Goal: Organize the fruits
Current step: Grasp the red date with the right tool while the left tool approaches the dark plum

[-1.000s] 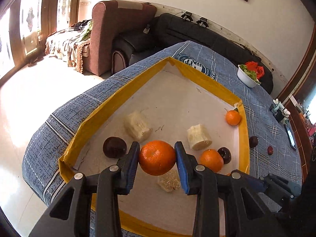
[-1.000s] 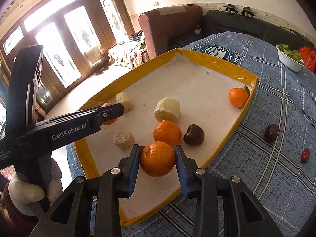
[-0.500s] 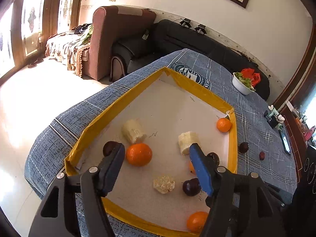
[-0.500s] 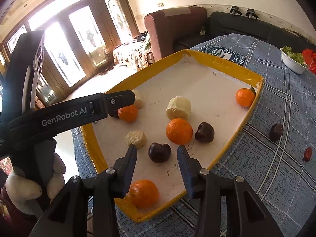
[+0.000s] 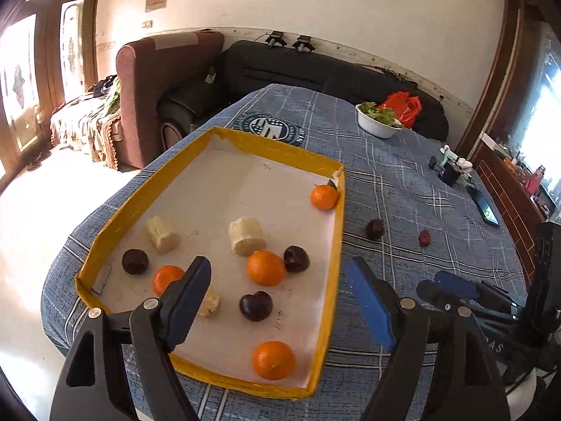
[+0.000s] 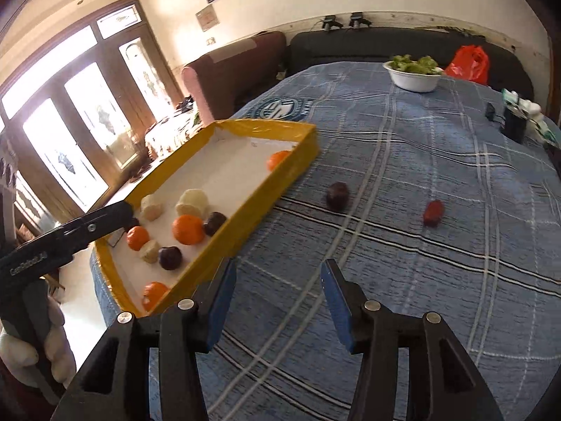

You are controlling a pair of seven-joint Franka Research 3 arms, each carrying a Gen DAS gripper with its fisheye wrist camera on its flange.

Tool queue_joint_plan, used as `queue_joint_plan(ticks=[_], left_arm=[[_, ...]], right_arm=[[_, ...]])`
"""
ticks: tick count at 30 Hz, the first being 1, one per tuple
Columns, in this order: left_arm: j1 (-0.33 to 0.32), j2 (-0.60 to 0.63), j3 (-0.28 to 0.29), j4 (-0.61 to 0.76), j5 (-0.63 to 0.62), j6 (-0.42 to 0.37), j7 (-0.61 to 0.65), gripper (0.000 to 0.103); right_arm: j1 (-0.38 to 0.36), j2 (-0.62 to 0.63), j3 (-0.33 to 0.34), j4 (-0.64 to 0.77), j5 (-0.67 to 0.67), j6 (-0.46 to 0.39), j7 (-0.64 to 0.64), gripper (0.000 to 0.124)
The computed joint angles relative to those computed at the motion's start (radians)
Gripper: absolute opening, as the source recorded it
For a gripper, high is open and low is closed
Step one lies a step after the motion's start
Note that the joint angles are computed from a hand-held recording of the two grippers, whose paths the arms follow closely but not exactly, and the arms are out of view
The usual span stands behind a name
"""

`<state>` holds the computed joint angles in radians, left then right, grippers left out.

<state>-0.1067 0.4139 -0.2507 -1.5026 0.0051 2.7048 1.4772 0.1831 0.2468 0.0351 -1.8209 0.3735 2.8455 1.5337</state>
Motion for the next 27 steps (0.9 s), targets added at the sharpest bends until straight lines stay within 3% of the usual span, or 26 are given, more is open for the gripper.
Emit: queue_joint_plan(ticks=[3,6,16,27], left_arm=[[0.005,0.0,-0.032,0.001,-0.03,-0.008,0.042,0.079],[-0.017,-0.003,-0.027,-0.002,-0.016,-0.015,0.05,0.079],[-0.142,0.013,0.065,0.023,0.215,-0.048,-0.091,0.079],[-0.145,0.047,0.046,0.066,0.245,-0.093,-0.086,0.079]], right_arm=[[0.0,-0.045,-0.043,-0.07,-0.041,0.028,0.067,0.055],[-0.015,-0.083,-0.063,-0.128,-0.068,0.051,0.111,0.057],[-0.07,-0.105,-0.043,-0.184,-0.005,0.065,0.077,0.058],[-0.082,-0.09,-0.043,-0.173,0.03,0.058,0.054,0.059]])
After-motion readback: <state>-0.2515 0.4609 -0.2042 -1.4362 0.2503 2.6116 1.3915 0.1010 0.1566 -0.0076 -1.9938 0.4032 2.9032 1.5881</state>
